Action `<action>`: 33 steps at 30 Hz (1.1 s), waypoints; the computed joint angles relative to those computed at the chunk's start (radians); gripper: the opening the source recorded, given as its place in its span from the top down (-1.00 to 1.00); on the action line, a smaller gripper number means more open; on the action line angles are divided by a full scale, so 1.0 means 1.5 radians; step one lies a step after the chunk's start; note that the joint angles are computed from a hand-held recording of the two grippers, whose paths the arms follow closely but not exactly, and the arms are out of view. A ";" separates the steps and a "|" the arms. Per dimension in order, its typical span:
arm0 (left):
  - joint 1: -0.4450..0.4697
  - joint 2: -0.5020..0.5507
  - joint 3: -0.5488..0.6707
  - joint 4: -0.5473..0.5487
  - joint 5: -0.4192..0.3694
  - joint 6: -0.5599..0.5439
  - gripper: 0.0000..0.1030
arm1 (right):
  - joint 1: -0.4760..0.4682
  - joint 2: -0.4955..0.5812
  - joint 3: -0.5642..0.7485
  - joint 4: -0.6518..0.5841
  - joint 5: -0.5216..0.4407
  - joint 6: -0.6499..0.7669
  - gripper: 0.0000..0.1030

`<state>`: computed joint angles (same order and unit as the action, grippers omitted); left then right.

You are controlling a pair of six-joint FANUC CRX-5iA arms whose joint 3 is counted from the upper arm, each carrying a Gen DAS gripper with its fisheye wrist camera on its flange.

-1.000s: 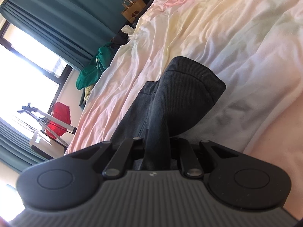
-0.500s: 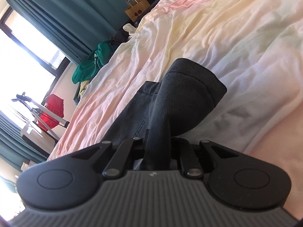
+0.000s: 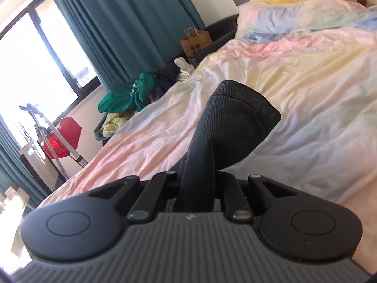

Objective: Fold clothes
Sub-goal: 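Lay the folded sweatpants down and open the left gripper, then lay the pant leg onto the fold and open the right gripper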

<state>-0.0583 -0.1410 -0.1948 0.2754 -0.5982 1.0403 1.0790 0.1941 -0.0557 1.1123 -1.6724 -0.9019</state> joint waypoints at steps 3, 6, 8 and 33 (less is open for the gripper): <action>-0.001 -0.004 -0.004 0.000 0.008 0.006 -0.64 | -0.011 0.094 0.112 0.110 -0.020 0.212 0.78; 0.009 -0.020 -0.020 0.042 0.029 -0.014 -0.63 | -0.011 0.164 0.189 0.214 0.044 0.375 0.77; 0.019 -0.039 -0.037 0.073 0.060 -0.026 -0.63 | -0.005 0.206 0.236 0.252 0.114 0.458 0.77; 0.079 -0.085 -0.085 0.314 0.111 -0.042 -0.73 | 0.047 0.354 0.454 0.012 0.462 0.818 0.64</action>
<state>0.0601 -0.2691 -0.3227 0.7461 -0.4323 0.9772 1.1498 0.7250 0.6253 1.1299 -0.9790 0.3257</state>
